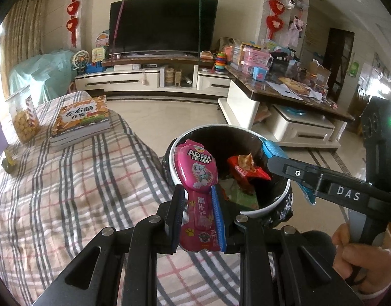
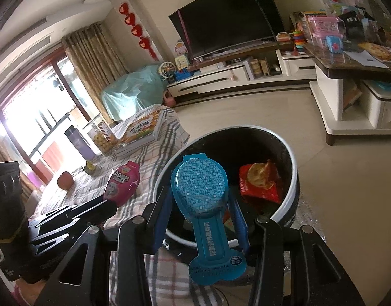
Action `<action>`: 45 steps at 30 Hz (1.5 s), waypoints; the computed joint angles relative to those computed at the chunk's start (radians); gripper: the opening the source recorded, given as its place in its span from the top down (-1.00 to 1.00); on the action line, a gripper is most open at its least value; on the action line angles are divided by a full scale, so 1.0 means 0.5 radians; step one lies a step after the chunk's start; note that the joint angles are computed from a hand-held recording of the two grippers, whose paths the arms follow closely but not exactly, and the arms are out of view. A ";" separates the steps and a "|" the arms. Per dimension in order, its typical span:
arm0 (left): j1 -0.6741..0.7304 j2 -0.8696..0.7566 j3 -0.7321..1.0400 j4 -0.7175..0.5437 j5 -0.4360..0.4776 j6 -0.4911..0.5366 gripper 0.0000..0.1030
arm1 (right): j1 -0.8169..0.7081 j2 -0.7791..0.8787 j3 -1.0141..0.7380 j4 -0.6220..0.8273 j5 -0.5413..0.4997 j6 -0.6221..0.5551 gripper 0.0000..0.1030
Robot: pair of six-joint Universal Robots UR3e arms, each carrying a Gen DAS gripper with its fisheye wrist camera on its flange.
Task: Collect trash
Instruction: 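Hold both toys above the bin opening with both grippers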
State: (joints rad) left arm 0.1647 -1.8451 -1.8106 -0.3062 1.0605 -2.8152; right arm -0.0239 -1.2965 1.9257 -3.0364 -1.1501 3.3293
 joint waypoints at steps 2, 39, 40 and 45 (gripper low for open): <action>-0.025 -0.036 0.046 -0.007 0.013 -0.009 0.60 | -0.014 0.009 -0.013 0.011 0.002 -0.009 0.13; -0.198 -0.258 0.350 -0.035 0.123 -0.082 0.60 | -0.074 0.131 -0.227 0.162 -0.018 -0.097 0.13; -0.204 -0.268 0.365 -0.039 0.127 -0.085 0.60 | -0.074 0.131 -0.227 0.162 -0.018 -0.097 0.13; -0.225 -0.298 0.404 -0.044 0.149 -0.094 0.60 | -0.076 0.144 -0.242 0.167 -0.019 -0.103 0.13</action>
State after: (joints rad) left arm 0.0524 -1.9943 -1.6084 -0.3280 1.1350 -2.8623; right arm -0.0617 -1.2247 1.8045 -2.9529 -1.1597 3.2780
